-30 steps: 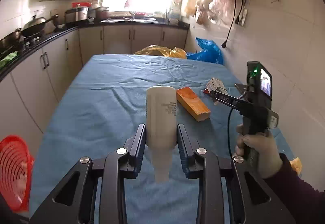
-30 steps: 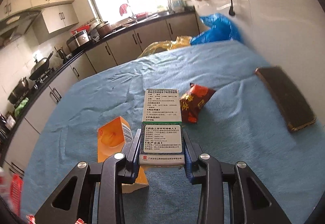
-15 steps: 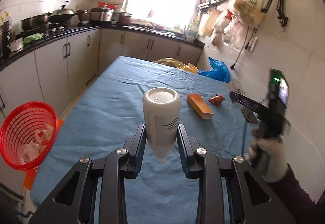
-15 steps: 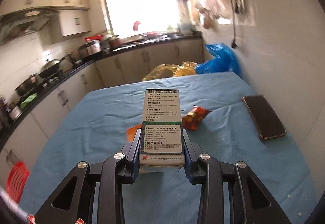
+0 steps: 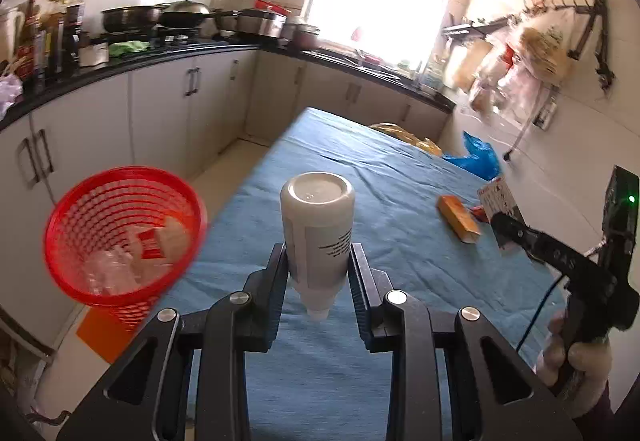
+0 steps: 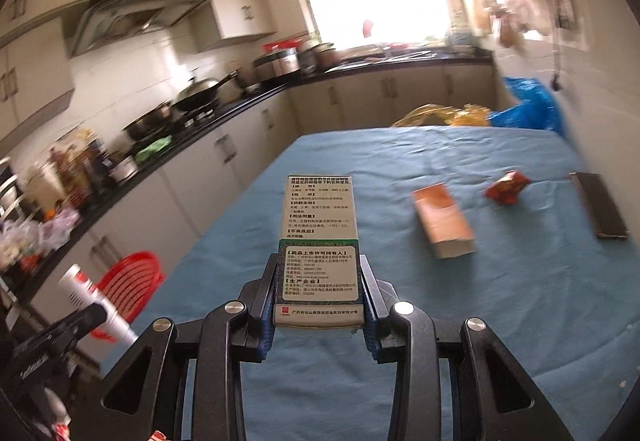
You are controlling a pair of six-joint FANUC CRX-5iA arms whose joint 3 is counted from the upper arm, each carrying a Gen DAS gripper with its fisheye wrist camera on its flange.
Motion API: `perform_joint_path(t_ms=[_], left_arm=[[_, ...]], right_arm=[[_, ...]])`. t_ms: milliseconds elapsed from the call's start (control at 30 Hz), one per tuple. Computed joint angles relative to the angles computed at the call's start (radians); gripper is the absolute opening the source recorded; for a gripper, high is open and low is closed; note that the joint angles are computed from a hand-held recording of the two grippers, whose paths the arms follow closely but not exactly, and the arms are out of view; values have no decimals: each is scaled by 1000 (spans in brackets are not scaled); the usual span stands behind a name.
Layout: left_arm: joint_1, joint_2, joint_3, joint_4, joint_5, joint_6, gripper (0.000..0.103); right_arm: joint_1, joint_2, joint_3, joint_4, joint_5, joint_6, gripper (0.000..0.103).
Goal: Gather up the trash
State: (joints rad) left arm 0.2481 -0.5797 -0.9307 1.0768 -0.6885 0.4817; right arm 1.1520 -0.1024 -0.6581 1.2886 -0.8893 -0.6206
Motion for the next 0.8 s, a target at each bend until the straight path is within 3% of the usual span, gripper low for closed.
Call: perform_joint_path(t_ms=[300, 800], left_arm=[[145, 9, 9, -9, -28, 2, 29], [278, 98, 80, -32, -26, -60, 29]], right_arm=[[-11, 73, 73, 26, 88, 54, 38], [-57, 252, 283, 43, 313, 192, 38]])
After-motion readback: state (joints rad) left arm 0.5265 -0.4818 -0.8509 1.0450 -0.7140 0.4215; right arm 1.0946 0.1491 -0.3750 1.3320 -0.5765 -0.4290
